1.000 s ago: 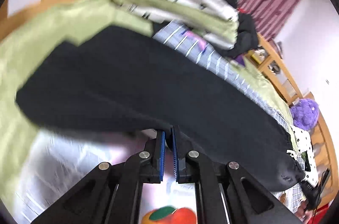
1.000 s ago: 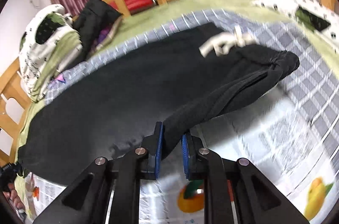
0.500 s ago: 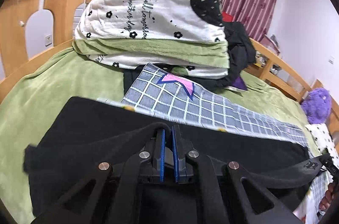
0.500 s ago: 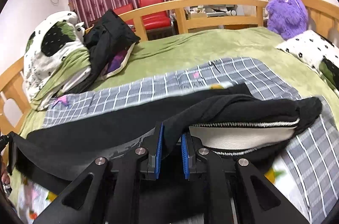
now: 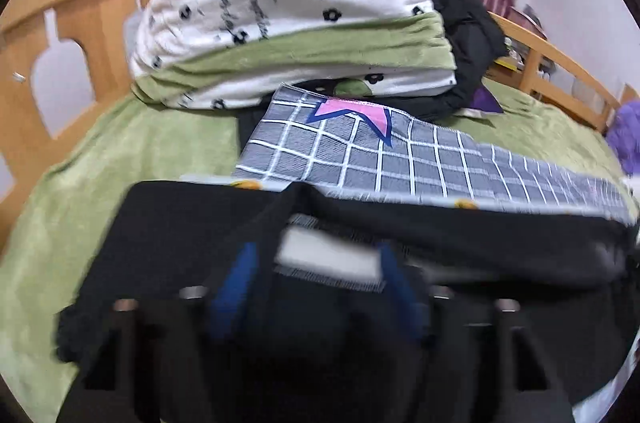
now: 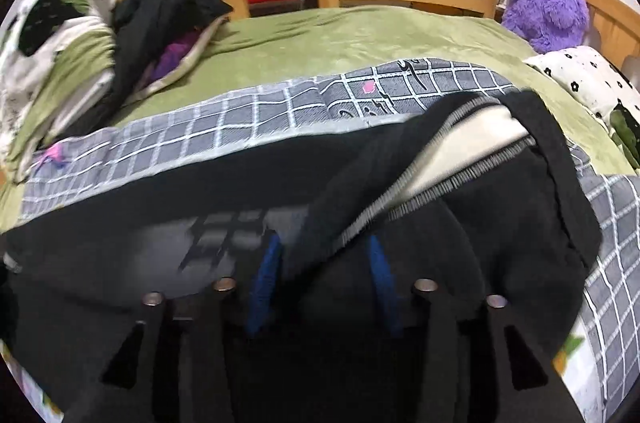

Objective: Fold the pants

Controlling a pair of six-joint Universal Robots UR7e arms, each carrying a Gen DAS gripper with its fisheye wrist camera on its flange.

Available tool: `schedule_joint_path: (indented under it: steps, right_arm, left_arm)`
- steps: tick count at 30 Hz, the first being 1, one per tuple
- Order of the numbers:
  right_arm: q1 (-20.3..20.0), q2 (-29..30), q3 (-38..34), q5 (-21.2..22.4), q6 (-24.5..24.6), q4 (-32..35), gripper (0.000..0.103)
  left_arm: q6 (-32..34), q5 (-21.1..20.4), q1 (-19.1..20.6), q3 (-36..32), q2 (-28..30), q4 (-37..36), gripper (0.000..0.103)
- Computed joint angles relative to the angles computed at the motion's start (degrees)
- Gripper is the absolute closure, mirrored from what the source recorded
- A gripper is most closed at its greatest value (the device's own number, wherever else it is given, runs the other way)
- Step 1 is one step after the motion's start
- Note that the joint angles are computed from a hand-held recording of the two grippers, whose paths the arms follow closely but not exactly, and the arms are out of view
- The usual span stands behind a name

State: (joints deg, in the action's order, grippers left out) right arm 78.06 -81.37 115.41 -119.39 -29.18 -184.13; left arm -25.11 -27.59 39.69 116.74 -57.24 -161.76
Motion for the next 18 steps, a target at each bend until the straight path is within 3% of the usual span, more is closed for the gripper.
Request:
schedule_joint_path:
  steps: [2,5,8,10,13,16,18]
  right_arm:
    - [0.04,-3.16,3.82,0.07,-1.57,-1.33,0.047]
    - [-0.84,-8.83,9.47,0.25,-2.64,-0.20,0.047]
    - [-2.92,-14.47,14.80,1.15,-3.41,0.63,0.046]
    - [-5.09,-18.46,18.19,2.18,-2.93,1.07,0.043]
    - [-9.41,-23.72,20.47,5.96,0.04,5.52,0.043]
    - [-15.71,-29.08,21.10,14.73,3.99,13.17,0.043]
    - [-18.19,-30.13,20.75,18.21,6.04,15.56,0.042]
  left_arm:
    - [-3.73,-0.08,-1.83,3.72,-3.47,4.13,0.033]
    - [-15.73,-5.18,-4.29,10.13,-11.59,16.37,0.033]
    - [-22.35,-11.61,-5.06,16.13,-16.93,16.96,0.033]
    - [-24.14,-14.80,-4.48,19.15,-18.59,14.05,0.033]
    - [-24.06,-19.18,-3.01,23.75,-19.39,2.64,0.033]
    - [-22.39,-22.04,-1.02,25.98,-18.36,-10.05,0.033]
    - [-21.18,-24.65,1.11,25.54,-16.54,-15.66,0.033]
